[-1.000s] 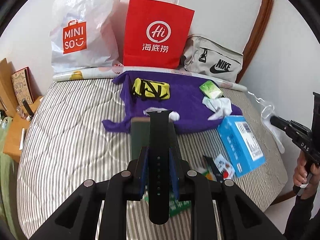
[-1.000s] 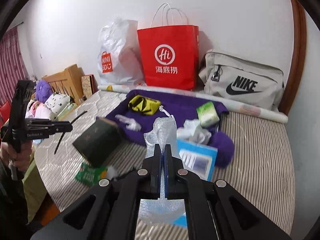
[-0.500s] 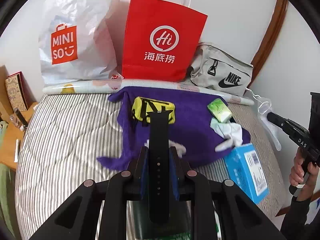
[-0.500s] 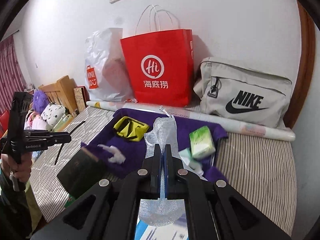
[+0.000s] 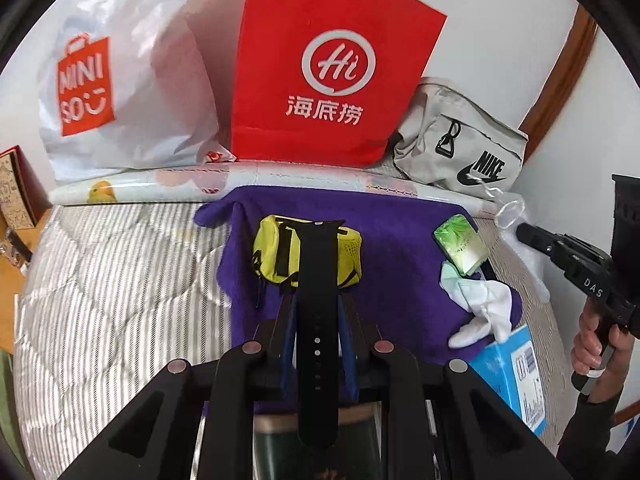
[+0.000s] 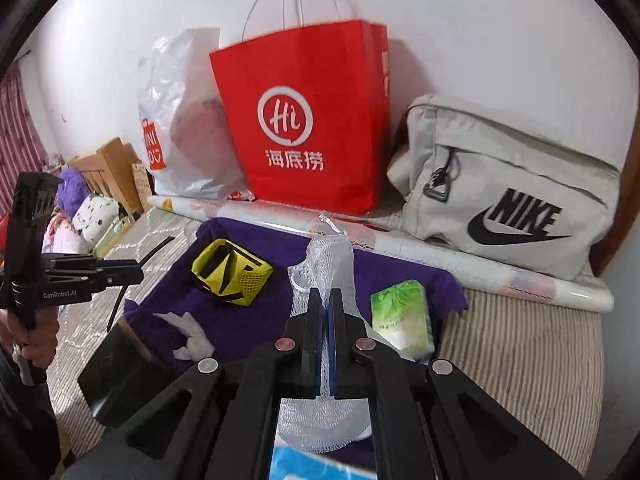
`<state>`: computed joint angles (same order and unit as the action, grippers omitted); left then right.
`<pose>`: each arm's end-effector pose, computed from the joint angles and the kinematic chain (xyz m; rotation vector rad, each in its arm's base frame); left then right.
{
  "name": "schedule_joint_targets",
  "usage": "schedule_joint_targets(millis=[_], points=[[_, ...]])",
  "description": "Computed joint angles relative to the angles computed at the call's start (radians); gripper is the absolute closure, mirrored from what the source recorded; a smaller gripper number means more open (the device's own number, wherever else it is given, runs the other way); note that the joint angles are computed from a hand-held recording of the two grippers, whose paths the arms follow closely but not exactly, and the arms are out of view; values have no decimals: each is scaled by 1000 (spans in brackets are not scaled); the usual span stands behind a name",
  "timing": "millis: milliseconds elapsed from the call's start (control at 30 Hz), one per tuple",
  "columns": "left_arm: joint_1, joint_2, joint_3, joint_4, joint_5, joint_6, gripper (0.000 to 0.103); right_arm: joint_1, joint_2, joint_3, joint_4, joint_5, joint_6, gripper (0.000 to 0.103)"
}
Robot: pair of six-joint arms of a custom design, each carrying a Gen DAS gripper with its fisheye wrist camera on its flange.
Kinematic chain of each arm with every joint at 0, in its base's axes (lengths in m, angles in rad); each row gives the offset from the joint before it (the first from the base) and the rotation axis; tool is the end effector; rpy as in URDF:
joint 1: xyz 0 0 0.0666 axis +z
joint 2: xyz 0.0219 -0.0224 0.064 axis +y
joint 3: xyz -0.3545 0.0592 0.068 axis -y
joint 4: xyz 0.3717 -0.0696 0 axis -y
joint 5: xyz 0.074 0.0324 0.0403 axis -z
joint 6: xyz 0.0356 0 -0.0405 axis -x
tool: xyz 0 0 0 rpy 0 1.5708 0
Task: Organize soft objects
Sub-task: 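Carry the mesh bag with the right tool while the left tool carries the black strap to the towel, then open the right tool to drop the mesh bag while the left tool releases the strap on the towel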
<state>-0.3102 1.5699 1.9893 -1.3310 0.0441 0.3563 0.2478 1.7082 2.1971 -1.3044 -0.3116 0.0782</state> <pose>0.4717 -0.1533 0.5498 -0.0390 2.5121 -0.3335 0.5207 0.1426 0.5683 -0.5321 2.3222 0.4520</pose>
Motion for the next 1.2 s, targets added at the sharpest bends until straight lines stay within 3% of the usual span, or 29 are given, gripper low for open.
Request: schedule_joint_targets(millis=[500,767,800,833,867,967,1067,1200], points=[[45,127,74,-48,49,18,83,29,195,177,-174,13,42,100],[44,161,100,-64,52,12,83,32,226,195,-216,28,52,96],[44,162,101,-63,55,8,83,33,226,195,-218,32,51,94],[44,164,105,-69,55,5,82,32,227,195,-221,30,51,85],[45,169,113,-79,56,3,78,33,229,198,-222,28,52,71],[45,168,122,-101,43,2,63,29,205,165,-183,26,38,41],[41,137,95,-83,16,-4,63,18,166,124,-132,13,-4,39],[39,85,62,-71,5,-2,63,8,139,116,-134,-4,-41,39]])
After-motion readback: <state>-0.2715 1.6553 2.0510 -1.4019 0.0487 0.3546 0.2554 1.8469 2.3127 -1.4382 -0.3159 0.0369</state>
